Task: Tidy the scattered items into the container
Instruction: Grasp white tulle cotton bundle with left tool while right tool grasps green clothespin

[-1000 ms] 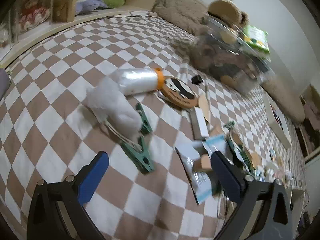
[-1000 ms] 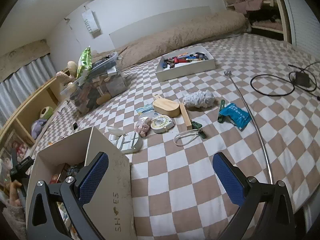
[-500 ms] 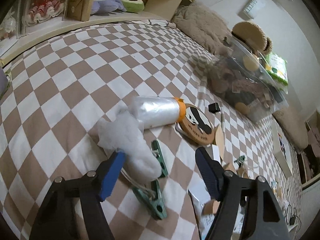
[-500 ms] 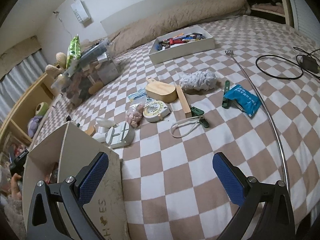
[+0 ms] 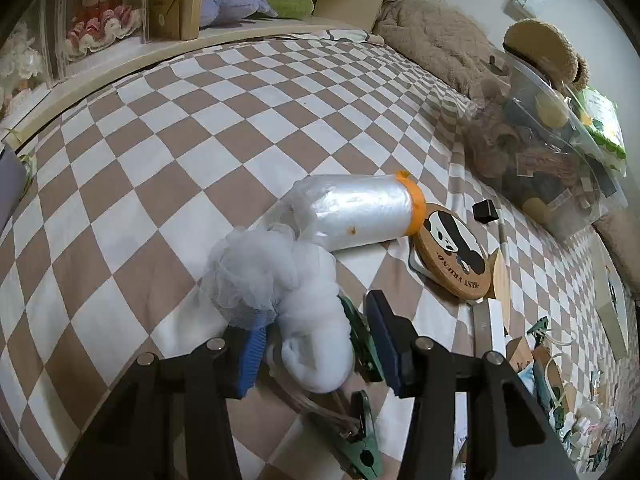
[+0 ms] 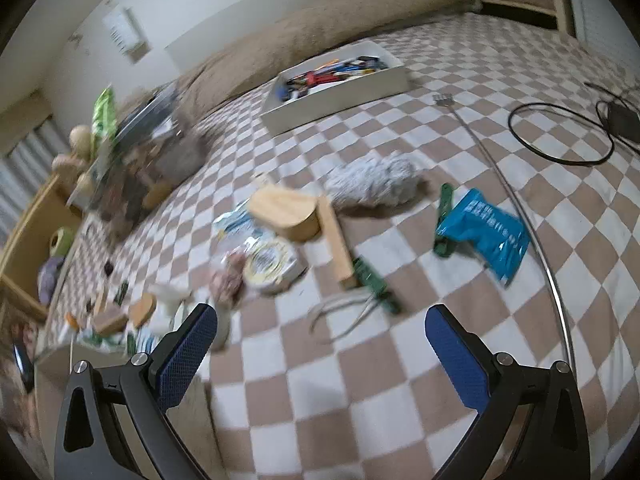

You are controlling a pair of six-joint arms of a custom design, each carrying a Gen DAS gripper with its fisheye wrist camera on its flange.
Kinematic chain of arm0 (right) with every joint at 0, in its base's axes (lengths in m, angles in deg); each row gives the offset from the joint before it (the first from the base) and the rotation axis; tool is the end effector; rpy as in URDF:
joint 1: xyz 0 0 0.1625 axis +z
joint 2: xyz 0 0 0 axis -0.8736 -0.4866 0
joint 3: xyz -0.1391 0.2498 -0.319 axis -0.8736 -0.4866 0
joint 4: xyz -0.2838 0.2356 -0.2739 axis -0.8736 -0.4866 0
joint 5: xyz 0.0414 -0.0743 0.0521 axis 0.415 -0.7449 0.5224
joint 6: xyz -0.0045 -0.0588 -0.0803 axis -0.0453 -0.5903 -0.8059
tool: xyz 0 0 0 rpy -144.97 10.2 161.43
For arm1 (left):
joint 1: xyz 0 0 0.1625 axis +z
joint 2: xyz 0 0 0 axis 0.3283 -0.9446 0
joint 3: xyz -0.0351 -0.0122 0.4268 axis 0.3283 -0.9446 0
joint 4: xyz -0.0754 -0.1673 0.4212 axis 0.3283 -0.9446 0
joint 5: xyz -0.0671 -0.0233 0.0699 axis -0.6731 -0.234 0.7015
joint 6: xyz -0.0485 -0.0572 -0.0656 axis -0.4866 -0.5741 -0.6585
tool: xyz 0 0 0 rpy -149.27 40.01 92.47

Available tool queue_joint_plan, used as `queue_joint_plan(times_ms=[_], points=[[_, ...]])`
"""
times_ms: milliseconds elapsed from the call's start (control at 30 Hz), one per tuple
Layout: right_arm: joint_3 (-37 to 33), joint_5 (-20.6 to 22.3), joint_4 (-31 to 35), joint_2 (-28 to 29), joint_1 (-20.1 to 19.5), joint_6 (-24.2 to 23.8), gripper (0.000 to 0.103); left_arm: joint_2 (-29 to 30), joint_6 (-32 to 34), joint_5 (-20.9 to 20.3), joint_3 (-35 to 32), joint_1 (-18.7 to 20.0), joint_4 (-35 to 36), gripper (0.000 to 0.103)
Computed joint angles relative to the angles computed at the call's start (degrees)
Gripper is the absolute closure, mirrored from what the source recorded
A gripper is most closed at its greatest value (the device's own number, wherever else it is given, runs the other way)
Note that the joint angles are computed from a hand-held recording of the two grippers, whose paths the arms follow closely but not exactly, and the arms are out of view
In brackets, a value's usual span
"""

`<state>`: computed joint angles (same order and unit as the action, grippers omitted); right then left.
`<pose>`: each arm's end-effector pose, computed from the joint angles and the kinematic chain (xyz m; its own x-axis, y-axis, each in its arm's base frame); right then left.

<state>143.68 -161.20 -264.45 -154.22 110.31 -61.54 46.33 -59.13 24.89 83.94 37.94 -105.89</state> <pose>-0.1614 -0.3926 0.4125 -0.8075 0.5345 0.2494 0.0698 0.5065 -0.8594 -0.2019 -0.6924 0.0328 -0.8447 -0.1477 -0.5144 0.2126 0.7895 -0.5757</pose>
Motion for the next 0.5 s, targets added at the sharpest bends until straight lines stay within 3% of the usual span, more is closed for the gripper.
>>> queue_joint_plan(times_ms=[167, 300, 400, 500], points=[[-2.70, 6.09, 0.96, 0.78, -2.76, 4.41, 0.000, -0.06, 0.08, -0.09, 0.41, 0.08, -1.32, 0.058], [-3.82, 5.68, -1.94, 2.51, -3.51, 5.40, 0.017, -0.87, -0.28, -1.57, 1.51, 0.58, -3.58, 0.072], [-3.35, 8.52, -0.70, 2.20, -5.97, 6.35, 0.019, -1.96, -1.48, -4.38, 2.97, 0.93, -6.32, 0.073], [-2.31, 12.21, 1.11, 1.24, -7.87, 4.40, 0.021, -2.51, 0.25, -5.48, 4.21, 0.26, -8.49, 0.073]])
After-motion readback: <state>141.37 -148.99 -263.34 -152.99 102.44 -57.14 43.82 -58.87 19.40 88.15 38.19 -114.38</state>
